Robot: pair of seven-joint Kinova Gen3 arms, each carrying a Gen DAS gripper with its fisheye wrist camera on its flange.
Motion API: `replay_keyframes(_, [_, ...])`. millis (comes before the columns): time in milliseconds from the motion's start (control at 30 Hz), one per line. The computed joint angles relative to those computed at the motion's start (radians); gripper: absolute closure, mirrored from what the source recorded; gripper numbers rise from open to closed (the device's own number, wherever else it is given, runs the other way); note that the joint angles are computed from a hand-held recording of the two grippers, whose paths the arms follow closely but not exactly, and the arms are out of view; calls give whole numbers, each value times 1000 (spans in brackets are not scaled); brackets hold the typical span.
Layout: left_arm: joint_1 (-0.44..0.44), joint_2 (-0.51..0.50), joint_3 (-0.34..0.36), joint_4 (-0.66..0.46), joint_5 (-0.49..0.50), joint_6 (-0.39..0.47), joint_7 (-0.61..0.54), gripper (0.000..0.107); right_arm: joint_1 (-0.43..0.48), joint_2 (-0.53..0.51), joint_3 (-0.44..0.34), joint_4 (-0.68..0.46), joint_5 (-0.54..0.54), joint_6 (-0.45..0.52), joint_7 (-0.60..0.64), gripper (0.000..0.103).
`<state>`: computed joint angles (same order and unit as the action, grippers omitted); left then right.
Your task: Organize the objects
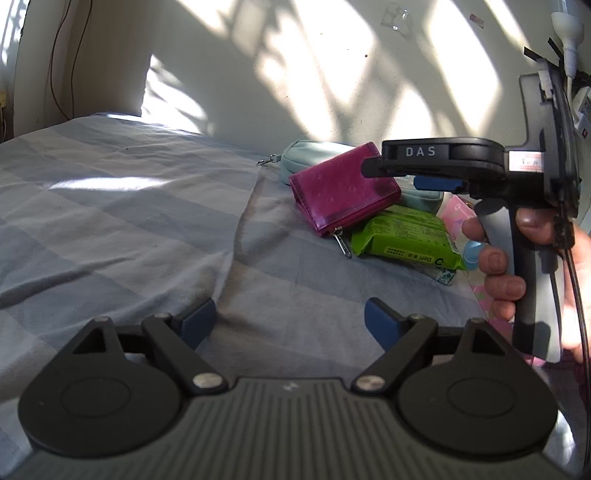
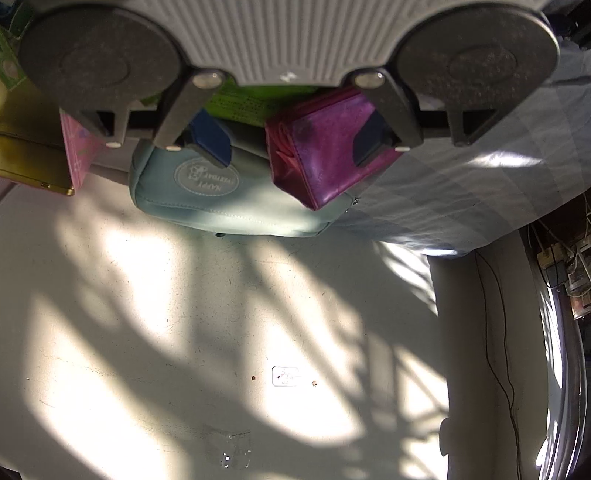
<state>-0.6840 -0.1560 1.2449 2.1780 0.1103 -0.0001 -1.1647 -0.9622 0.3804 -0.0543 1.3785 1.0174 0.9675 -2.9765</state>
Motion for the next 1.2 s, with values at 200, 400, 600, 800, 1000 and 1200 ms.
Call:
replay_keyframes(200, [3,7,-2,2,3,-6,-5,17,10,17,5,-17,-62,-54,41,78])
replay_keyframes(400, [38,16,-39,7,13,-15,-11,17,-70,-27,-2,28,10,11,-27,83])
replay_keyframes(600, [147,32,-152,25,65,-46,-38,17,-157,-140,-85,186,140,127,-220,84])
replay_keyframes(800, [196,43,-201,25,134,-48,-102,17,-236,-214,-226,298,163,316,-350,84])
replay_keyframes(1000, [167,34,-174,23,183,-40,-155,17,-261,-239,-344,357,137,375,-387,77])
replay_keyframes(1200, [142,24,-152,22,177,-33,-148,17,-272,-251,-366,421,132,330,-516,49])
